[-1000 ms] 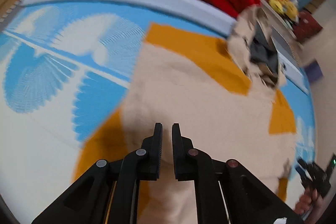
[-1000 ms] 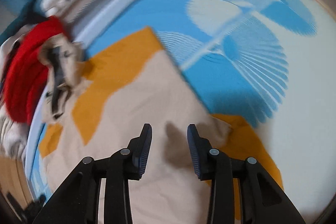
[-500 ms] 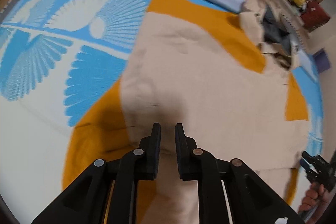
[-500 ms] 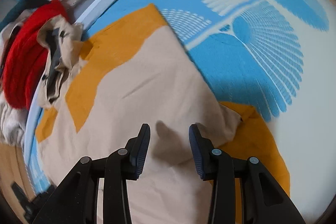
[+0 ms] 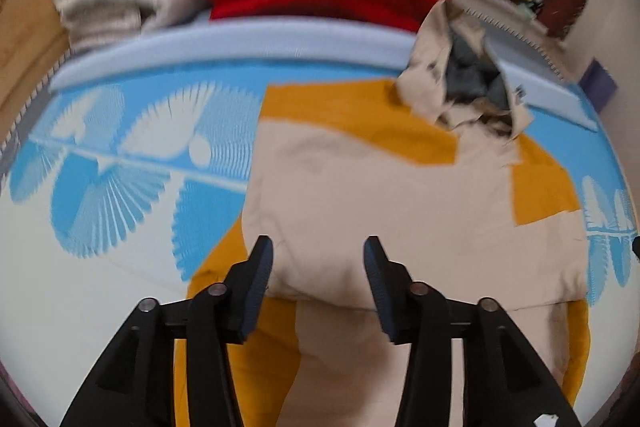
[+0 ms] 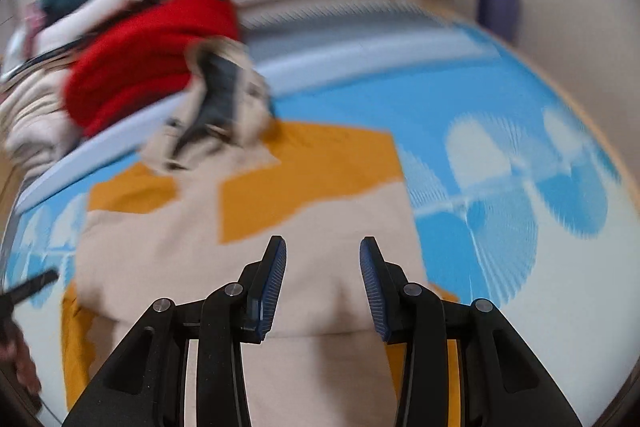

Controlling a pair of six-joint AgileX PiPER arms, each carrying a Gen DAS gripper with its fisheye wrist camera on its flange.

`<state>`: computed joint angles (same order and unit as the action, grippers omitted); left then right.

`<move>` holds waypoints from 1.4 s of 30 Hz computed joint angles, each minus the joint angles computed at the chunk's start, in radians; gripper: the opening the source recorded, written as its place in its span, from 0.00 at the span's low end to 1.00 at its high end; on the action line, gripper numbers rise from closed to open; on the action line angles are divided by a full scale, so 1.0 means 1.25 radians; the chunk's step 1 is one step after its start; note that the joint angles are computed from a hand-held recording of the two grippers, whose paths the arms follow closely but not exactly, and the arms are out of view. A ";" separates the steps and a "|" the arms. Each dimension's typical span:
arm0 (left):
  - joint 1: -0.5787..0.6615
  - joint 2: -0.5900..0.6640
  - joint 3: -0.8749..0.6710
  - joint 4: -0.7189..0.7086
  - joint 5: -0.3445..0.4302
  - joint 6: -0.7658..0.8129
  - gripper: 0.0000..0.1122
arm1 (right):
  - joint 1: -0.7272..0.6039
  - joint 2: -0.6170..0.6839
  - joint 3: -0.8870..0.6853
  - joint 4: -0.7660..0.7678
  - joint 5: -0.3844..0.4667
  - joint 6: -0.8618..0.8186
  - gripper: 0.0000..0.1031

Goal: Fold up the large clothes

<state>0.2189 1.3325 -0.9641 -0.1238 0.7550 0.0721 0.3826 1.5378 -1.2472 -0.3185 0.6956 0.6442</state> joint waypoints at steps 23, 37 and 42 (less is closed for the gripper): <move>-0.188 -0.023 0.008 0.150 -0.030 -0.218 0.19 | 0.018 -0.087 -0.003 0.021 0.061 -0.043 0.39; -0.162 0.364 -0.564 0.112 0.113 -0.121 0.18 | -0.075 0.005 -0.065 0.106 0.082 -0.108 0.12; -0.179 0.636 -0.964 0.064 0.240 -0.109 0.18 | -0.104 0.011 -0.055 0.046 0.092 -0.011 0.15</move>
<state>-0.0044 2.1277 -2.1691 -0.0434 1.0551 -0.0637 0.2531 1.5514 -1.3164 -0.2605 0.8108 0.6307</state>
